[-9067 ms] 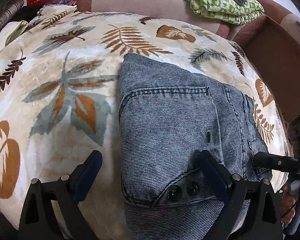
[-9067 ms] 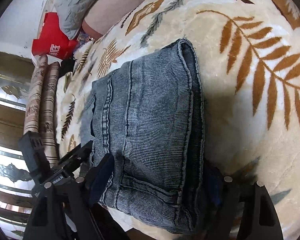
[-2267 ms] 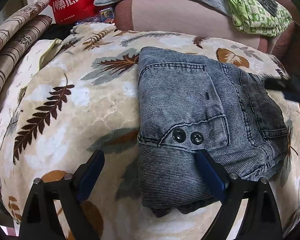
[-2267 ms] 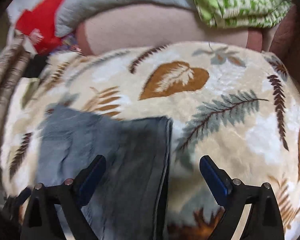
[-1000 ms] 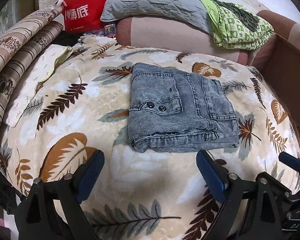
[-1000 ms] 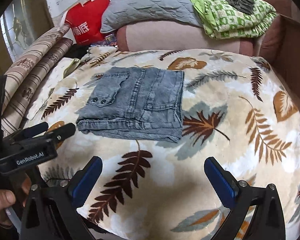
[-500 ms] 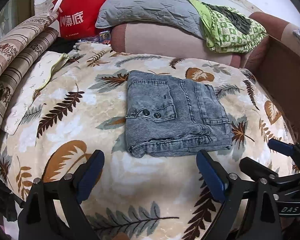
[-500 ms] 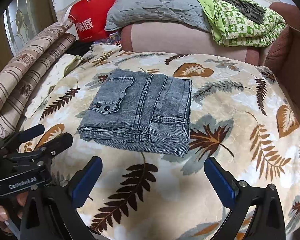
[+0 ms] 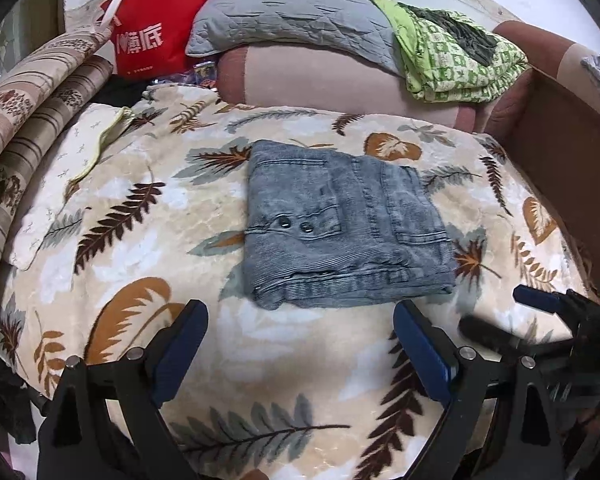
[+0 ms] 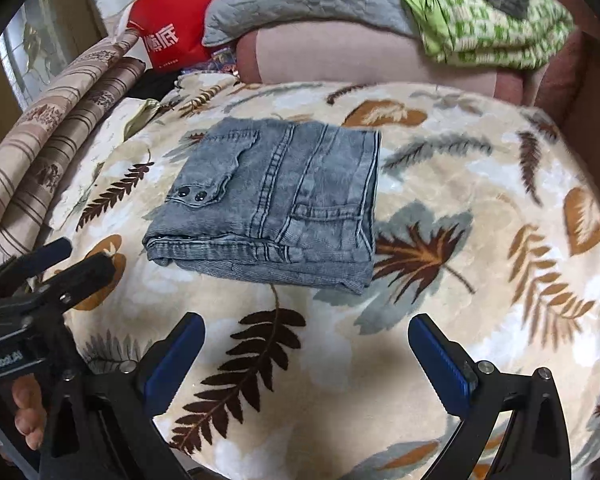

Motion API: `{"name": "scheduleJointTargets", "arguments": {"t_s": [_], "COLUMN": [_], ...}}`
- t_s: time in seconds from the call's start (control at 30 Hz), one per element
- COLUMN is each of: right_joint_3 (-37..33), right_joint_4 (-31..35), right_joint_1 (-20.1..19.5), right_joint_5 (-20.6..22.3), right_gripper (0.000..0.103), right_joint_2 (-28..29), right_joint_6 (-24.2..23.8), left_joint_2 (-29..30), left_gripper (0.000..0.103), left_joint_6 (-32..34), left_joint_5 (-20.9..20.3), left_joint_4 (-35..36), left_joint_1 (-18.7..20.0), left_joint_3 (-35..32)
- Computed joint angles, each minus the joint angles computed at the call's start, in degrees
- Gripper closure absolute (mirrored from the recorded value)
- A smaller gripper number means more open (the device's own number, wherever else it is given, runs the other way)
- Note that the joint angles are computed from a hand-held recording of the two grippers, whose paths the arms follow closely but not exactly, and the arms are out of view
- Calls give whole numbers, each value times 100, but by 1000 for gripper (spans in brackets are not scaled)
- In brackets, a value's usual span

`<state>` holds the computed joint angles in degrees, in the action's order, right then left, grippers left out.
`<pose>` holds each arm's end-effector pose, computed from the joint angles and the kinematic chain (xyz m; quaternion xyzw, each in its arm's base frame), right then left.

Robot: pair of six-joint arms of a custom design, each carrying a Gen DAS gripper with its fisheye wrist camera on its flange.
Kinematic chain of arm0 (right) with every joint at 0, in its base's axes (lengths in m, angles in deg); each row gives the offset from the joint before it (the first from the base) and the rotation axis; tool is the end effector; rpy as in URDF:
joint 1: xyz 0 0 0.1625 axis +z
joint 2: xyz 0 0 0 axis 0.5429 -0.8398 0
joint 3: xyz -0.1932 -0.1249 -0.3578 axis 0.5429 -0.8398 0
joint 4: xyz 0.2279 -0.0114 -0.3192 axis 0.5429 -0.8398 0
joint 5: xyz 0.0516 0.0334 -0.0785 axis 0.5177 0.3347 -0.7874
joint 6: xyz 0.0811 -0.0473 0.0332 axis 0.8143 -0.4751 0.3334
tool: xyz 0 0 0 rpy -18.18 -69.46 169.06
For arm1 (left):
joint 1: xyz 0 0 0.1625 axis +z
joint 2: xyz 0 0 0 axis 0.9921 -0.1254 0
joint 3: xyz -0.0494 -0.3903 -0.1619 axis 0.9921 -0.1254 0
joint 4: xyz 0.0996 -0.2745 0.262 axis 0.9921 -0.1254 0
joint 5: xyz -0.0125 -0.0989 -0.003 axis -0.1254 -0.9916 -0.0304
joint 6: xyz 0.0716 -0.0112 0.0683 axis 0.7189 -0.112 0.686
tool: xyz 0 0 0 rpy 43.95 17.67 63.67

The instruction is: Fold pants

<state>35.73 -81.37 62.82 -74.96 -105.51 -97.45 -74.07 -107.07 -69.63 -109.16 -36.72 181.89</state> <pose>0.1668 -0.6343 0.1476 0.3009 -0.9207 0.1546 0.1947 -0.2096 -0.5382 0.1240 0.0004 0.8494 -0.3647 0.3815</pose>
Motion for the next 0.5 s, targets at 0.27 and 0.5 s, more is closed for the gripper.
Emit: {"name": "scheduleJointTargets", "arguments": {"t_s": [0.27, 0.5], "right_joint_3": [-1163, -2077], "right_joint_4": [-139, 952], "right_joint_1": [13, 18], "right_joint_5": [593, -645], "right_gripper": [0, 0], "right_joint_2": [778, 1559], "right_joint_6": [844, 852], "left_joint_2": [-424, -495], "left_gripper": [9, 9], "left_joint_6": [-1181, -790], "left_joint_5": [134, 275], "left_joint_4": [1135, 754], "left_joint_1": [119, 253], "left_joint_3": [273, 312]}}
